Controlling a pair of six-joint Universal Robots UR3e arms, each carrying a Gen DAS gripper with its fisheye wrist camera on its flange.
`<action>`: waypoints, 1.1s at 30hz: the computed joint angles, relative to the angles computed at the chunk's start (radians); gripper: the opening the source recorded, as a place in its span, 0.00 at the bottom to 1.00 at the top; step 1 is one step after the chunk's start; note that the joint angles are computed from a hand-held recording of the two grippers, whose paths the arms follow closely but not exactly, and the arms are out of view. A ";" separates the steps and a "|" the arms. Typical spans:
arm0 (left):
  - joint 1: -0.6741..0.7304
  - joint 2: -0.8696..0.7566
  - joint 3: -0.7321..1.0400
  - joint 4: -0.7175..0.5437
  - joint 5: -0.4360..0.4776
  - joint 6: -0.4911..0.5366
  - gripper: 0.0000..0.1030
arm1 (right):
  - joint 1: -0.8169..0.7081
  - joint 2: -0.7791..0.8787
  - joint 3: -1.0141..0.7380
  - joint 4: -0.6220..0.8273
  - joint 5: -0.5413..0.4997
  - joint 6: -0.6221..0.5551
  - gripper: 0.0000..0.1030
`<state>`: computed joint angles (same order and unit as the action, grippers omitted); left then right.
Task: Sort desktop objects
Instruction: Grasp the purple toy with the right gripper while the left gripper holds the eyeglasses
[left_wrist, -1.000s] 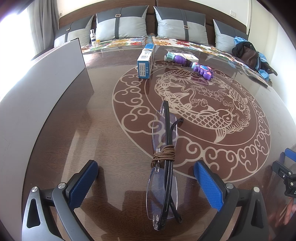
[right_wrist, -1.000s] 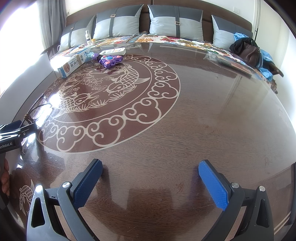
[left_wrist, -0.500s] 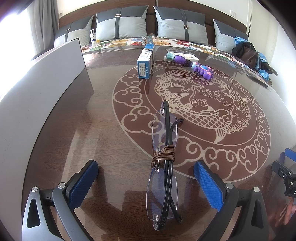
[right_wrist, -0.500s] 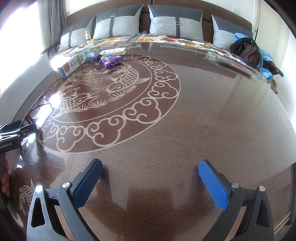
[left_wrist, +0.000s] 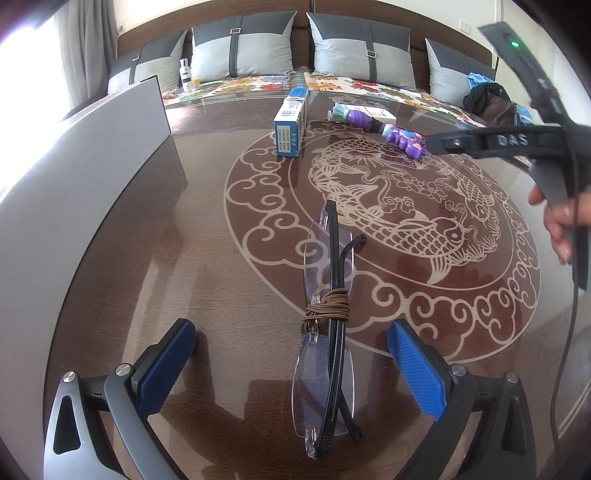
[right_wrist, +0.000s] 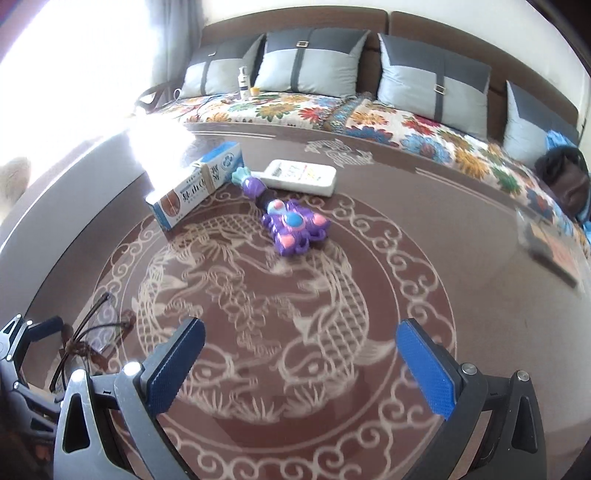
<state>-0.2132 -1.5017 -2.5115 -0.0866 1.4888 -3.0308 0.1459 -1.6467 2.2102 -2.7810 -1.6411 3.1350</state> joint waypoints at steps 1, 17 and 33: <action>0.000 -0.001 0.000 0.001 0.000 0.000 1.00 | 0.005 0.096 -0.104 0.036 -0.010 -0.037 1.00; 0.034 0.027 0.009 -0.060 -0.048 0.048 1.00 | -0.013 0.377 -0.500 0.362 0.137 -0.023 0.38; 0.193 0.349 -0.006 -0.332 -0.269 0.253 0.11 | 0.089 -0.462 0.170 0.462 0.176 0.237 0.30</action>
<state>-0.0202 -1.1530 -2.5173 -0.4183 1.2194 -2.7776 0.2353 -2.1086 2.3807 -2.3185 -1.4653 3.3720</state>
